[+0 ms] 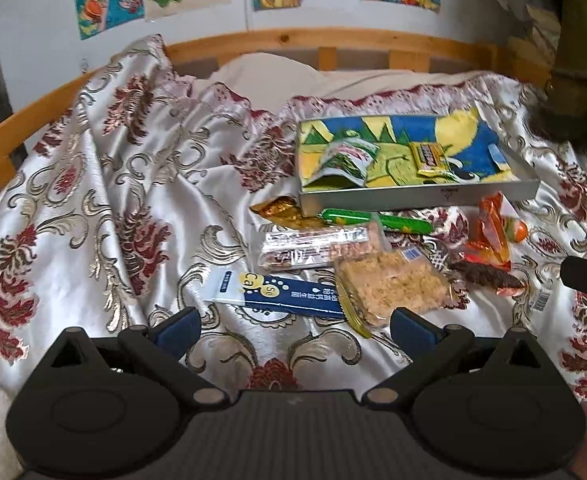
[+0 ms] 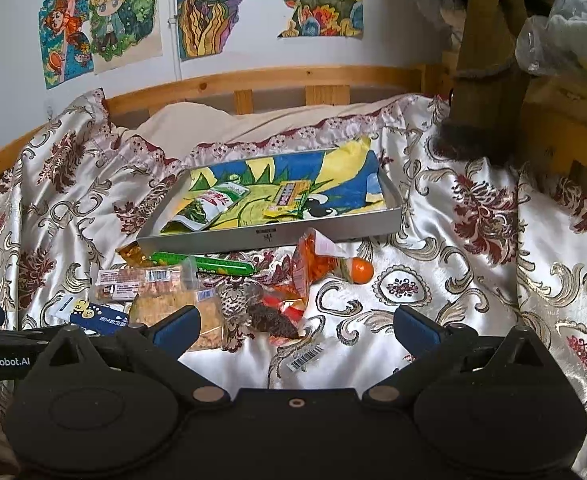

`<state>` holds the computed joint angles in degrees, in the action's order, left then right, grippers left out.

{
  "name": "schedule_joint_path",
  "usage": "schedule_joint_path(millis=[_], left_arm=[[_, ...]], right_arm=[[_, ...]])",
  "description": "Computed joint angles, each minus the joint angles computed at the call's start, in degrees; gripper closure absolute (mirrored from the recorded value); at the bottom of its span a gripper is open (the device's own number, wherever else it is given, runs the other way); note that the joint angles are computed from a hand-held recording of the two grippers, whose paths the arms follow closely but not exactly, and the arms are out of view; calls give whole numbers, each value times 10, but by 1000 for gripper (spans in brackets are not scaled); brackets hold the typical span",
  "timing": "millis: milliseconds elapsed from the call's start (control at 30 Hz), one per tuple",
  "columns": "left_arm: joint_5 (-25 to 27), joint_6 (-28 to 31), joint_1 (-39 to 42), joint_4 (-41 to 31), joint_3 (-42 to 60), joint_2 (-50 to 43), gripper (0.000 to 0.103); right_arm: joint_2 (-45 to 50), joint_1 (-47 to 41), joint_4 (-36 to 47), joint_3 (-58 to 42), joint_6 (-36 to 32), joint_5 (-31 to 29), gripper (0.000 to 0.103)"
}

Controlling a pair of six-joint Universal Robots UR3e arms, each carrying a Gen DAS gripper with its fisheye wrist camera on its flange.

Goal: Organize snacks
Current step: 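Withdraw both open tools back from the tray, then move right tool to the brown jerky bag while left tool approaches the rice crispy bag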

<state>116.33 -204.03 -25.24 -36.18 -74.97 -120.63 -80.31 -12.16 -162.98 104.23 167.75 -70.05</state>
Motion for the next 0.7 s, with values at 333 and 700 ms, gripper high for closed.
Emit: schedule_joint_path(millis=[333, 700], left_arm=[[-43, 48, 23, -53, 73, -34, 1], [-55, 49, 34, -80, 121, -64, 1]], right_arm=[[28, -5, 63, -60, 10, 9, 1], [66, -1, 88, -109, 19, 8, 1]])
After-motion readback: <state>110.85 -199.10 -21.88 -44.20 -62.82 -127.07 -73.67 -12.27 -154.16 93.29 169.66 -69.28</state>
